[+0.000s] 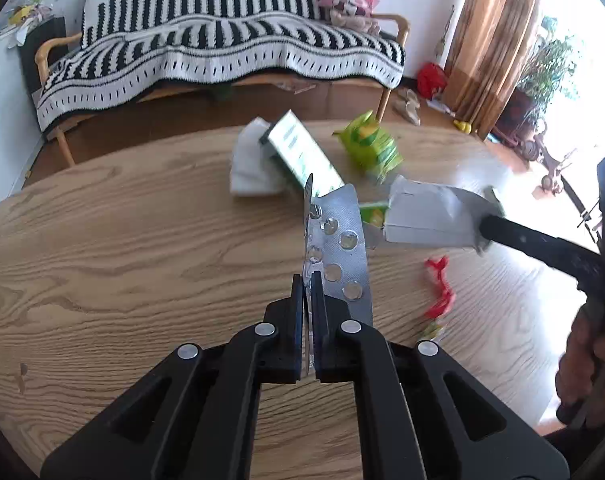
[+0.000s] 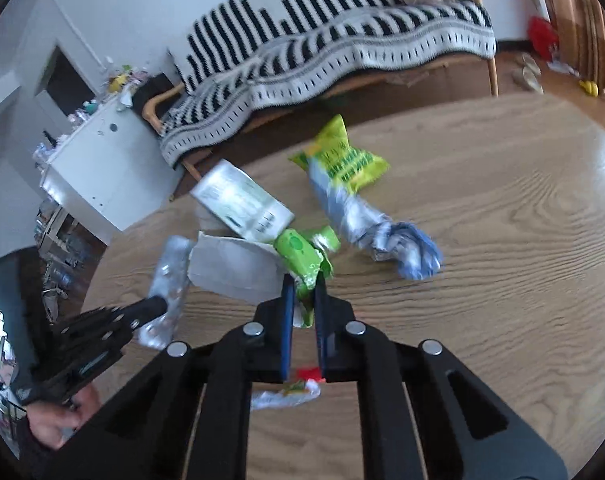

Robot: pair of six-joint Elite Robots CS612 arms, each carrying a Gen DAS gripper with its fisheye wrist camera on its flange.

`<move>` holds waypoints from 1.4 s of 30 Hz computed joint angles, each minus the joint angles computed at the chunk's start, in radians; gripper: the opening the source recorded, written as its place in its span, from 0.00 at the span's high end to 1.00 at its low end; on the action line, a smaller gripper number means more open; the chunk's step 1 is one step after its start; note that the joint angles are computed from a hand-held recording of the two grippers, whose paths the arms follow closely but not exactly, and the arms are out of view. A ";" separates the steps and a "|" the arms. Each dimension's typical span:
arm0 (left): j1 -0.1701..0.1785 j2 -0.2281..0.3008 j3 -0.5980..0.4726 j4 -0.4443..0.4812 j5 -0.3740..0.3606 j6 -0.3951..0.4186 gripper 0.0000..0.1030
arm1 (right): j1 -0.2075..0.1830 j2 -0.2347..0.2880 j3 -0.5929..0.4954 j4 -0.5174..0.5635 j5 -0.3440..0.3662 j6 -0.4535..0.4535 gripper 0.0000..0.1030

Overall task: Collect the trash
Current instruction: 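Grasp the silver blister pack with the left gripper while the right grasps a white-green wrapper, then carry both items to the bin while the right gripper opens, dropping its wrapper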

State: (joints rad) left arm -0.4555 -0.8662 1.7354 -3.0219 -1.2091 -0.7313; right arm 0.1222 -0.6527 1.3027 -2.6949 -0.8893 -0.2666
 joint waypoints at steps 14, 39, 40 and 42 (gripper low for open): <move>-0.078 0.050 -0.142 -0.047 -0.027 0.041 0.97 | -0.164 -0.119 0.165 -0.135 0.011 0.086 0.91; -0.248 0.381 -0.724 0.175 -0.359 0.359 0.97 | -0.464 -0.170 0.338 -0.238 -0.372 0.214 0.91; -0.252 0.388 -0.735 0.181 -0.364 0.368 0.97 | -0.465 -0.164 0.332 -0.230 -0.398 0.213 0.91; -0.258 0.406 -0.763 0.198 -0.374 0.384 0.97 | -0.469 -0.156 0.322 -0.199 -0.423 0.208 0.91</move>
State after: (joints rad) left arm -0.7131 -0.4598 0.9723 -2.8235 -1.5830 -0.3473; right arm -0.3471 -0.8082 1.6243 -2.8944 -1.3126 -0.0583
